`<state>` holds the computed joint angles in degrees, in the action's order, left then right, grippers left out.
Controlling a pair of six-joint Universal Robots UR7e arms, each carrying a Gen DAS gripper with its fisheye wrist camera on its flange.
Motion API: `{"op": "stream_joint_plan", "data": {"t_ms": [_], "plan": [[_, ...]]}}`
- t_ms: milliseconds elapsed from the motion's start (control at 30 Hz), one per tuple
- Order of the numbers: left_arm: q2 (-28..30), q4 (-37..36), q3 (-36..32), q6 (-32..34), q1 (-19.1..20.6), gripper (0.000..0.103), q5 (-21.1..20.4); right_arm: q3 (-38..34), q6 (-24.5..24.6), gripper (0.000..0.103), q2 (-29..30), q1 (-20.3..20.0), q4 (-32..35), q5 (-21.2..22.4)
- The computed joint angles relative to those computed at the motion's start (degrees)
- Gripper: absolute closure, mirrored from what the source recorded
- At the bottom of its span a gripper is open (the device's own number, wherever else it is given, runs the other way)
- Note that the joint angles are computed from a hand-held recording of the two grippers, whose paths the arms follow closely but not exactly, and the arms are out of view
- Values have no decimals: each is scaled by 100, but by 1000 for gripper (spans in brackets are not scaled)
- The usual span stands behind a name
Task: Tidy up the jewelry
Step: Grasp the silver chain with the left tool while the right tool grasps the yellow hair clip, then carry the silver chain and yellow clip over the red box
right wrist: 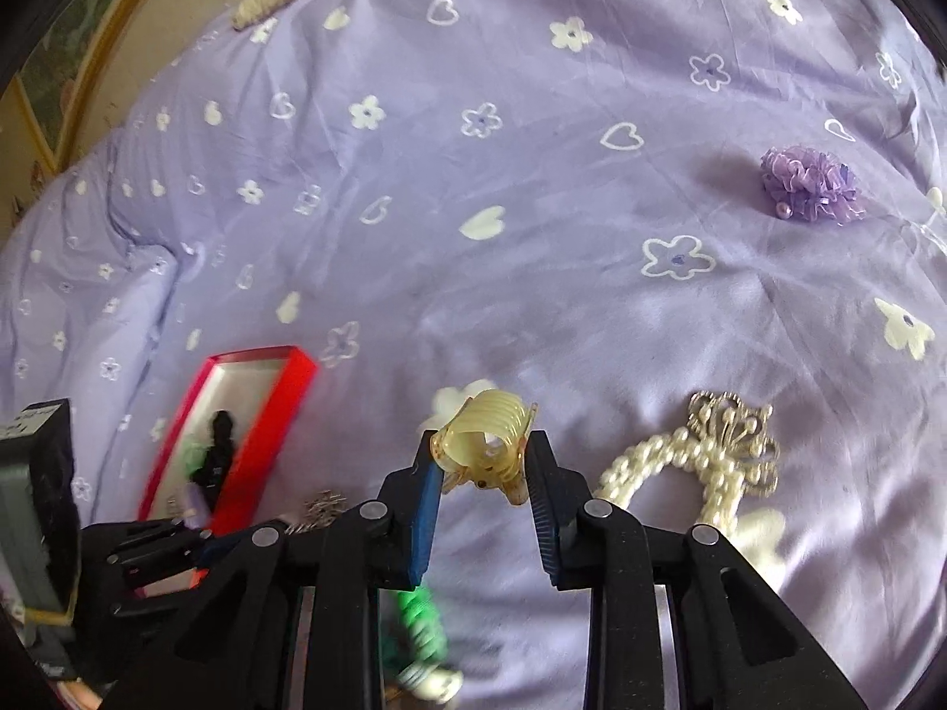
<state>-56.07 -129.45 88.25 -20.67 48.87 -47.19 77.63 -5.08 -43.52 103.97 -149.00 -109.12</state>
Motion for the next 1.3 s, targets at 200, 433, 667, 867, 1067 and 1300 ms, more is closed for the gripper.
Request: {"op": "stream_joint_plan", "data": {"t_ms": [200, 433, 667, 867, 1067, 1300], "plan": [[-475, -198, 433, -196, -255, 93, 154, 333, 77, 75, -240, 131, -56, 314], [-1136, -282, 957, -559, -540, 93, 312, 570, 117, 75, -394, 305, -19, 672], [-1767, -55, 1393, -1023, -757, 93, 549, 683, 82, 75, -381, 493, 61, 922], [-2227, 259, 1654, -1454, -866, 93, 759, 704, 22, 75, -264, 661, 163, 1061], [-2601, 550, 1852, -1832, -896, 93, 943, 650, -23, 75, -98, 801, 315, 1155], [-2956, 822, 2051, -2212, -822, 93, 1059, 433, -98, 75, 206, 912, 470, 1191]]}}
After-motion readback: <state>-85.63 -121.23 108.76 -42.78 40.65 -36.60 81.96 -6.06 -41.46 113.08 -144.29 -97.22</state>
